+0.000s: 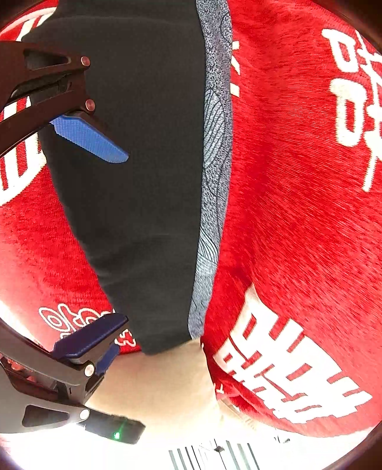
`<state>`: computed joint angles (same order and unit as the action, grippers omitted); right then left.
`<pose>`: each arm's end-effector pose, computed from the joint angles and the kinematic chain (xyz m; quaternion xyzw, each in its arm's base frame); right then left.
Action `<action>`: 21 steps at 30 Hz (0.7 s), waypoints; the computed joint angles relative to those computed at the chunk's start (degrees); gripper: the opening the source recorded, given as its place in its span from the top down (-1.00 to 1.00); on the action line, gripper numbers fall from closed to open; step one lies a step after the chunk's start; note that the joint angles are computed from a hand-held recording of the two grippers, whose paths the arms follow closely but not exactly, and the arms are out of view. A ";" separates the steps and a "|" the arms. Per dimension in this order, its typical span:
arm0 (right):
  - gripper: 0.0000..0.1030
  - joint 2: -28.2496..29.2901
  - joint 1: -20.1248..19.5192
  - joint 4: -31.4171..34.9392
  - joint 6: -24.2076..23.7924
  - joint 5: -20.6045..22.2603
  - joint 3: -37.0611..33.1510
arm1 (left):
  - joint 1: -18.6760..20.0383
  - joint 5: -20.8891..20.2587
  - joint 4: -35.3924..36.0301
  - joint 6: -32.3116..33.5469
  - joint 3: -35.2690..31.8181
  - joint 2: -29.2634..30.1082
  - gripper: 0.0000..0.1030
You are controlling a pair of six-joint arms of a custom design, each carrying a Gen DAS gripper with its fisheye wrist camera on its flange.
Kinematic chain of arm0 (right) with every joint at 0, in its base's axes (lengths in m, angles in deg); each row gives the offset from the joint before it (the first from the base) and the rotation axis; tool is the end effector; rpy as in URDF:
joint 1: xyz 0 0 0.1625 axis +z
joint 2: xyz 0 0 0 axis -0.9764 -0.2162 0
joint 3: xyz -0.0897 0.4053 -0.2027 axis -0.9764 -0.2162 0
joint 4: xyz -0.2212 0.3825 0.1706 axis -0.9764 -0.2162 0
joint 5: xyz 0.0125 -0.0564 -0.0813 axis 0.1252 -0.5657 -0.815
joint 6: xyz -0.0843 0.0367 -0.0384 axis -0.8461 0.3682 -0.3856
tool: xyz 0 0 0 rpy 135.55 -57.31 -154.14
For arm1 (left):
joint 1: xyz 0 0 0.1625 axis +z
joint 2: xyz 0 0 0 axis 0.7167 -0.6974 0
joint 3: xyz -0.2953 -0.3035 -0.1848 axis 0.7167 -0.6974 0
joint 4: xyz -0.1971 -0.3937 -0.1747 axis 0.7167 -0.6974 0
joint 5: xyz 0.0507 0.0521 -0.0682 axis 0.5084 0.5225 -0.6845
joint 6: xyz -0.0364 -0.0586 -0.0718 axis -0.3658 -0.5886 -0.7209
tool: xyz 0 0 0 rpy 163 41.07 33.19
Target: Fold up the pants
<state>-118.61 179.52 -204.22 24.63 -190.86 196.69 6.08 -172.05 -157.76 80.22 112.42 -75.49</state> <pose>0.1160 -0.3163 0.1972 -0.3736 -0.7854 0.3031 0.3895 -0.2565 -0.5410 0.0112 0.3211 0.9368 0.1329 0.0409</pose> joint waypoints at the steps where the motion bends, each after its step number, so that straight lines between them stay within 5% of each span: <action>1: -0.49 -0.06 0.15 0.32 0.40 0.02 0.01 | -0.09 -0.63 -0.40 0.19 0.08 0.04 -1.00; 10: -0.49 -0.01 1.77 5.86 5.84 0.24 -0.77 | -0.67 1.35 1.02 0.96 0.27 -1.58 -1.00; 15: -0.49 -0.21 1.91 1.75 5.91 2.08 0.60 | -2.97 13.25 5.48 0.72 0.51 -0.49 -1.00; 21: -0.49 -0.63 0.99 -10.93 3.22 6.24 4.43 | -5.08 21.05 5.97 -0.46 2.32 -0.03 -1.00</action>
